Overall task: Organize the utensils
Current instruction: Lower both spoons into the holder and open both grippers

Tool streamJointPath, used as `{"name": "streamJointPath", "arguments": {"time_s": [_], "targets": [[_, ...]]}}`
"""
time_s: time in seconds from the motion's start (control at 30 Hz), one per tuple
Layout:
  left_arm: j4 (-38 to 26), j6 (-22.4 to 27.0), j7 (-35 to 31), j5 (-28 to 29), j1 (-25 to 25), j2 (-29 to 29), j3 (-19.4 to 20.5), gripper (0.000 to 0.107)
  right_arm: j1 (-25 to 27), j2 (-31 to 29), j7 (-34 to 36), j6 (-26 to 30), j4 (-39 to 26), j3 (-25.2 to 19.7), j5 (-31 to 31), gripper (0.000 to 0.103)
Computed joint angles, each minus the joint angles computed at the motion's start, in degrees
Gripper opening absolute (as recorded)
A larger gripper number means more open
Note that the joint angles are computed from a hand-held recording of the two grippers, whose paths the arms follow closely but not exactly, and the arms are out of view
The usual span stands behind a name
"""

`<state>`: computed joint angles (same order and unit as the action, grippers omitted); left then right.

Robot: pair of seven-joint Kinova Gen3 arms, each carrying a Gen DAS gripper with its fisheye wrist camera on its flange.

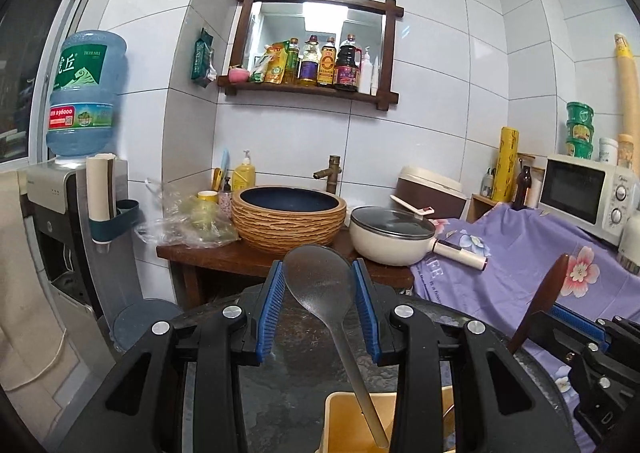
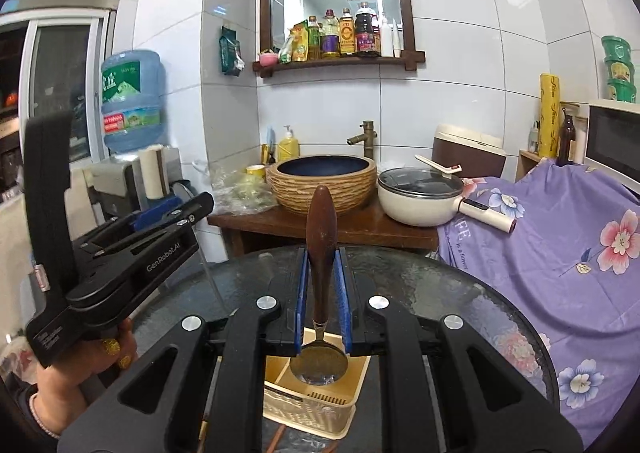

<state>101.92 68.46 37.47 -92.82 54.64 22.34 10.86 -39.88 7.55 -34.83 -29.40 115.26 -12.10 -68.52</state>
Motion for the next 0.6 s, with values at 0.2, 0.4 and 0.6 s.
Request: {"name": "streamJointPath", "arguments": {"time_s": [0.2,0.4,0.6], "targets": [[0.8,-0.7,0.9,-0.2,0.1,1.9,-0.2,0.034,-0.5,2.5,-4.3,-0.2,1.5,0.6,2.9,0.014],[2.0,-1.6,0.6,-0.1,0.7,3.0,-0.2,0.034,-1.7,4.1,-6.4,0.0,2.8,1.8,4.2,0.014],[2.8,-3.3,-0.3,0.9,0.6,3.7,-0.2,0.034,-2.5,5.1,-8.3,0.6,4.0,2.8,6.0,0.014]]}}
